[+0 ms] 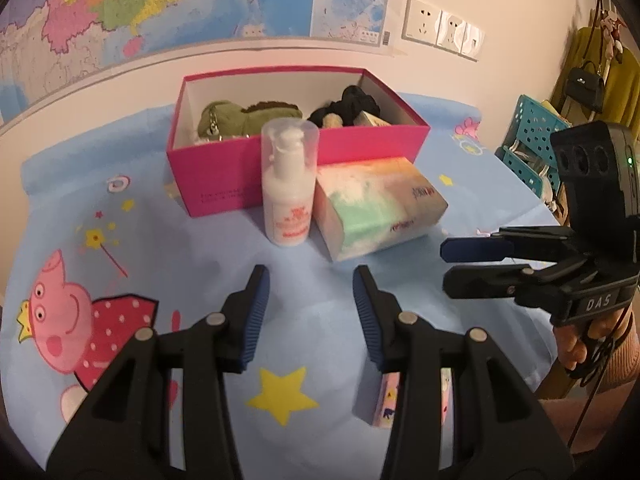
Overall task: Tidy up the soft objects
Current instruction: 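Reach the right gripper to the pink floral tissue pack and grasp it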
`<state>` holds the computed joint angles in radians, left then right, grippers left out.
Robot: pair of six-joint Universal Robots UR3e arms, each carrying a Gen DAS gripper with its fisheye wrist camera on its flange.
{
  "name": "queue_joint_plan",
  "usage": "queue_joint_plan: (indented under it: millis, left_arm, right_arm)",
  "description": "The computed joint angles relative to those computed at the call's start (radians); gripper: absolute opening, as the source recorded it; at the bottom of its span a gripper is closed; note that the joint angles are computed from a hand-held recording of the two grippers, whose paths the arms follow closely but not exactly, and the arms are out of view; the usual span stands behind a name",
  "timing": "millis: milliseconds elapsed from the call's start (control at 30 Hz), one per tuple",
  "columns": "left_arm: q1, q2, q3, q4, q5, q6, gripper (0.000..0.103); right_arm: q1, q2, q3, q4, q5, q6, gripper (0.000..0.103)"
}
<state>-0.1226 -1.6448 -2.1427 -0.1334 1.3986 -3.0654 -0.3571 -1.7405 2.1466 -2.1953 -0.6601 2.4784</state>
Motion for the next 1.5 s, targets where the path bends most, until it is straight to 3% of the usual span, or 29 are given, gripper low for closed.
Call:
queue_joint_plan:
  millis: [533,800,933,1033,1200,1333,1500]
  left_arm:
    - [-0.04,-0.013,-0.087,-0.034,-0.028,0.001,0.045]
    - [-0.024,0.082,-0.193,-0.09,-0.106,0.027,0.045]
    - [0.014,0.16,-0.237,-0.163,-0.203,0.062,0.045]
    - [-0.023,0.161,-0.236,-0.187,-0.194,0.067,0.045]
    - [-0.027,0.157,-0.237,-0.238,-0.253,0.091,0.038]
    - [-0.005,0.123,-0.215,-0.235,-0.286,0.076,0.028]
    - [0.047,0.066,-0.171,-0.208,-0.303,0.056,0.028]
  right_arm:
    - [0.015,0.003,0.067,-0.028,-0.07,0.009,0.051]
    - [0.046,0.031,0.06,-0.005,-0.093,-0.021,0.051]
    - [0.061,0.053,0.059,-0.011,-0.095,-0.025,0.051]
    - [0.068,0.062,0.056,-0.014,-0.093,-0.028,0.051]
    - [0.071,0.062,0.053,0.003,-0.096,-0.05,0.05]
    - [0.073,0.066,0.063,-0.014,-0.117,-0.034,0.042]
    - [0.05,0.052,0.07,0.006,-0.104,-0.034,0.042]
